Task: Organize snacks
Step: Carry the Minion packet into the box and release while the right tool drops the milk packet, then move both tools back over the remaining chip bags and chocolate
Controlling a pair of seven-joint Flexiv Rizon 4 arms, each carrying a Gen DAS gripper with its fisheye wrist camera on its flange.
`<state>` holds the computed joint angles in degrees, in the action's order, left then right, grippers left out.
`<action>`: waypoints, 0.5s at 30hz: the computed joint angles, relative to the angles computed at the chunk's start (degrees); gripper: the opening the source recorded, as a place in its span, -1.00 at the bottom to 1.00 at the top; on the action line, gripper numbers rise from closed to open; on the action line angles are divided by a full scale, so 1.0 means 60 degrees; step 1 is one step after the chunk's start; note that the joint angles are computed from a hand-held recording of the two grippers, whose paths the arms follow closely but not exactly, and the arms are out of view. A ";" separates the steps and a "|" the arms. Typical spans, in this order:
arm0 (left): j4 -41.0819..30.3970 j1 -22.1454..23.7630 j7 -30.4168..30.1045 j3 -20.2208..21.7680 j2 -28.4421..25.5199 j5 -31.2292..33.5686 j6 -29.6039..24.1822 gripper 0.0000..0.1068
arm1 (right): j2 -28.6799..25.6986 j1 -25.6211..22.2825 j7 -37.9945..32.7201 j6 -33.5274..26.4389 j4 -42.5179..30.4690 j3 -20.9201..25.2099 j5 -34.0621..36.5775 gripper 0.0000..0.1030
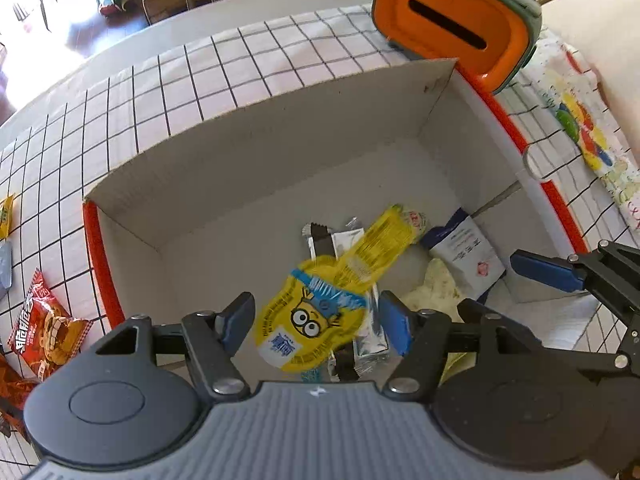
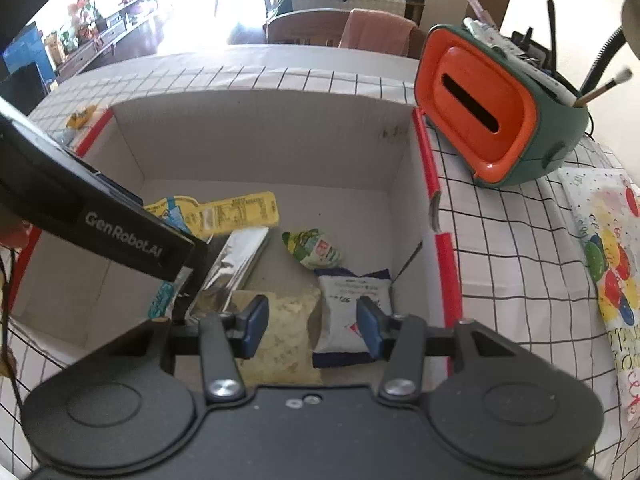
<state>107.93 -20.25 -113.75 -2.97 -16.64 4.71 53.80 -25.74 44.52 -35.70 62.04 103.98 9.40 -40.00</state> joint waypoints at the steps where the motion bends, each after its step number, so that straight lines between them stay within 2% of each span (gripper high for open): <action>1: 0.0086 -0.0020 -0.0049 0.0023 0.0096 0.0040 0.0081 0.33 | 0.0072 -0.0006 0.0089 0.0081 0.0081 -0.0016 -0.0017 -0.07; 9: 0.0800 0.0001 -0.0064 -0.0008 0.0712 0.0139 0.1090 0.36 | 0.0638 -0.0065 0.0815 0.0873 0.0634 -0.0119 -0.0569 -0.04; 15: 0.1291 -0.0065 -0.0309 0.0032 0.1372 0.0797 0.1891 0.37 | 0.1014 -0.0006 0.1720 0.1282 0.0950 -0.0322 -0.1585 0.12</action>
<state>115.68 -20.64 -115.61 -2.78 -8.41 9.49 65.14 -19.65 44.48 -25.38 69.73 109.68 7.47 -49.51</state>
